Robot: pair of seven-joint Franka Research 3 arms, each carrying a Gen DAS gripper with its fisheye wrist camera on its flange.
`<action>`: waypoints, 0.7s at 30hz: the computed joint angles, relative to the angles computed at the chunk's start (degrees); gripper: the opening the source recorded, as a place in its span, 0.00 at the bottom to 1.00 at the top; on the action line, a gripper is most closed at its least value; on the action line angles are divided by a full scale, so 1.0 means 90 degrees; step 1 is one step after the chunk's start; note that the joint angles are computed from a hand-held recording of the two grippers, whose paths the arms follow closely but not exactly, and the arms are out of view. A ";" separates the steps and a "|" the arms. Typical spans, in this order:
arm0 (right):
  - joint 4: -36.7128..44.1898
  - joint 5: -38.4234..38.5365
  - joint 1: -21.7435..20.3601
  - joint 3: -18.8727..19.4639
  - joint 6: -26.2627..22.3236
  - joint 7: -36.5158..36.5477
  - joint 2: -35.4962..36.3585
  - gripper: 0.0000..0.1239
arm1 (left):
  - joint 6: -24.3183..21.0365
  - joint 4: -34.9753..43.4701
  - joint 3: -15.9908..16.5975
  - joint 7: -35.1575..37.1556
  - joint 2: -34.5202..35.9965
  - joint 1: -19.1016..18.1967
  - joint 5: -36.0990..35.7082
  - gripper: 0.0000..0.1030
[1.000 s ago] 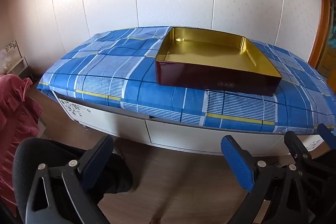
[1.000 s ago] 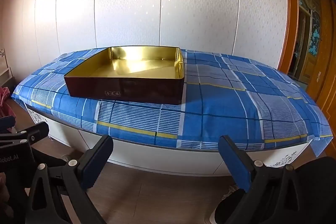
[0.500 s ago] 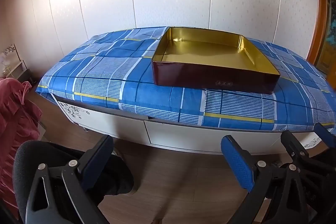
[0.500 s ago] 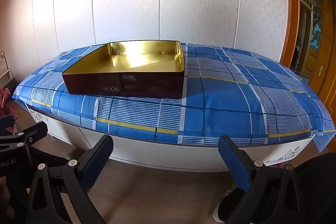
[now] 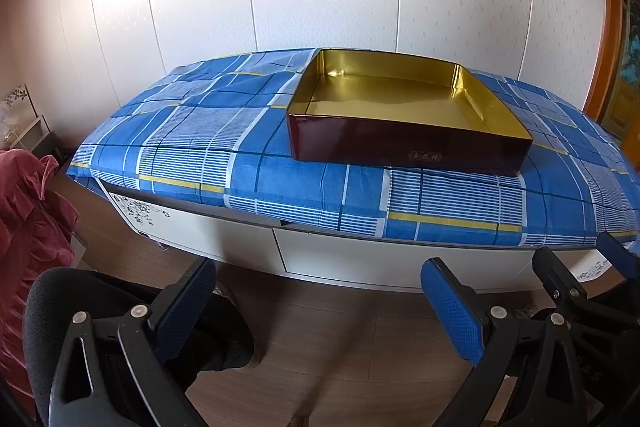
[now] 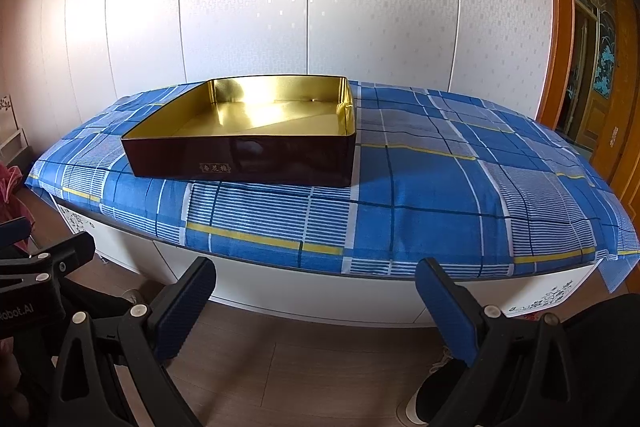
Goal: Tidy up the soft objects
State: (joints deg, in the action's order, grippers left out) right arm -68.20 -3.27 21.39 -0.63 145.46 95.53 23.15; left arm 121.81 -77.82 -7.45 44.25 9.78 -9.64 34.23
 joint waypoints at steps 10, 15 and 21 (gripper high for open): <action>0.0025 0.0005 -0.0005 -0.0004 0.0008 0.0009 0.0022 0.82 | 0.0011 0.0017 0.0003 0.0007 0.0016 0.0003 -0.0027 1.00; 0.0028 0.0029 -0.0015 0.0003 0.0005 -0.0019 0.0022 0.82 | 0.0004 0.0021 0.0003 0.0007 0.0022 -0.0004 -0.0032 1.00; 0.0046 -0.0003 0.0004 -0.0020 0.0002 0.0020 0.0039 0.82 | 0.0009 -0.0004 0.0000 0.0006 0.0008 -0.0004 -0.0031 1.00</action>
